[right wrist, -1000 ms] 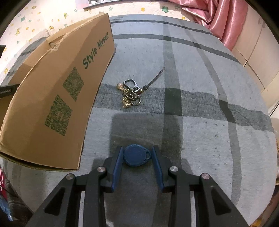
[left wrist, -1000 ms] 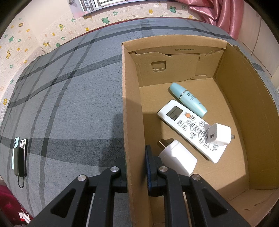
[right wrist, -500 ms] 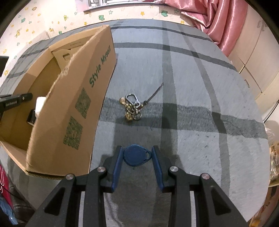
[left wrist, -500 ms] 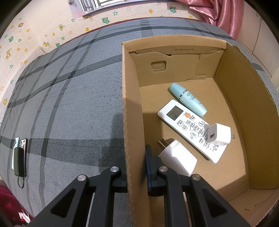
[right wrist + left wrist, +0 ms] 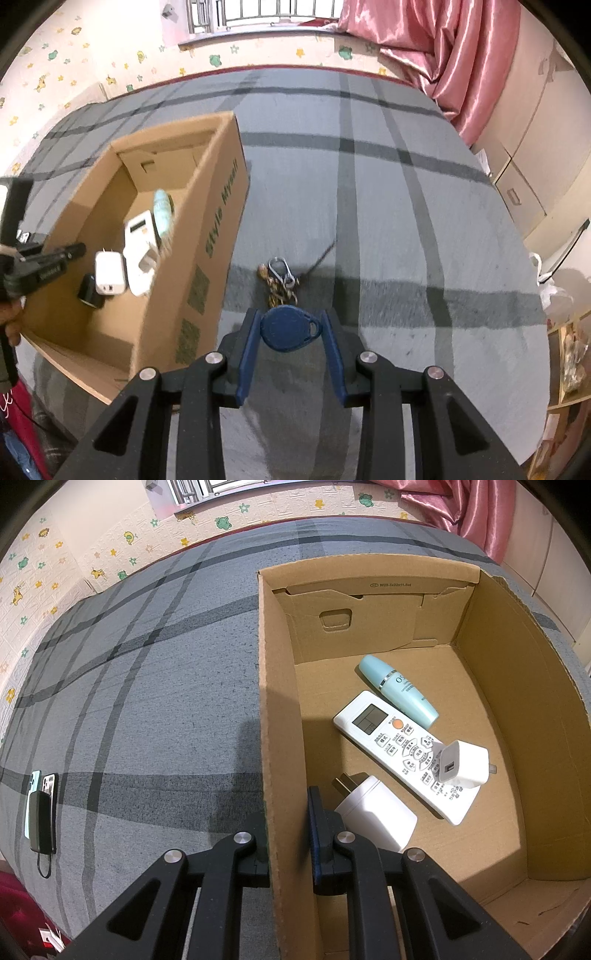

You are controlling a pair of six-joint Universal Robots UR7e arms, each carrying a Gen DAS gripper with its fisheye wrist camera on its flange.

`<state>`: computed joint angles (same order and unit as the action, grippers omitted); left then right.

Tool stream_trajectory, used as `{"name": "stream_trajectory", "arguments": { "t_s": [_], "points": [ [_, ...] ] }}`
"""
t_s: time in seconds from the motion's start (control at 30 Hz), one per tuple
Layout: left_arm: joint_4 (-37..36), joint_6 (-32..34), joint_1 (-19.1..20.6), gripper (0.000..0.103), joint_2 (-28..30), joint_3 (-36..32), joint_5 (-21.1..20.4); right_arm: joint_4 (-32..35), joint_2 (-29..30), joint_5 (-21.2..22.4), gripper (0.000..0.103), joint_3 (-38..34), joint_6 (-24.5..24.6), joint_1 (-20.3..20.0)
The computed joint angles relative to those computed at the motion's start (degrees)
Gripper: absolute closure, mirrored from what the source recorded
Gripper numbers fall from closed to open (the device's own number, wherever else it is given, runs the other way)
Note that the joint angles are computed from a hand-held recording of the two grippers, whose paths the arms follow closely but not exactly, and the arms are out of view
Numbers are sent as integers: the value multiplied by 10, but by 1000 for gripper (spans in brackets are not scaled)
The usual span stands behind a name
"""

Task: Organize rigid objects
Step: 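Carry the blue key fob with the right gripper over the box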

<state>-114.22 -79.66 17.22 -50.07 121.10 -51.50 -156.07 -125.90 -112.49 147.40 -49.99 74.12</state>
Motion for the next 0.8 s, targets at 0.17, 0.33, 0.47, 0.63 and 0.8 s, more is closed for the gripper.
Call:
{"name": "stream_trajectory", "arguments": {
  "t_s": [0.17, 0.33, 0.47, 0.63, 0.8],
  "points": [
    [-1, 0, 0, 89, 0, 0, 0, 8, 14, -15, 68, -18, 24, 43],
    [-1, 1, 0, 89, 1, -2, 0, 9, 34, -31, 68, -34, 45, 84],
    [-2, 0, 1, 89, 0, -1, 0, 11, 54, -42, 68, -47, 62, 116],
    [-5, 1, 1, 89, -1, 0, 0, 9, 79, -49, 68, -56, 79, 150],
    [-8, 2, 1, 89, -3, 3, 0, 6, 104, -51, 68, -61, 96, 177]
  ]
}}
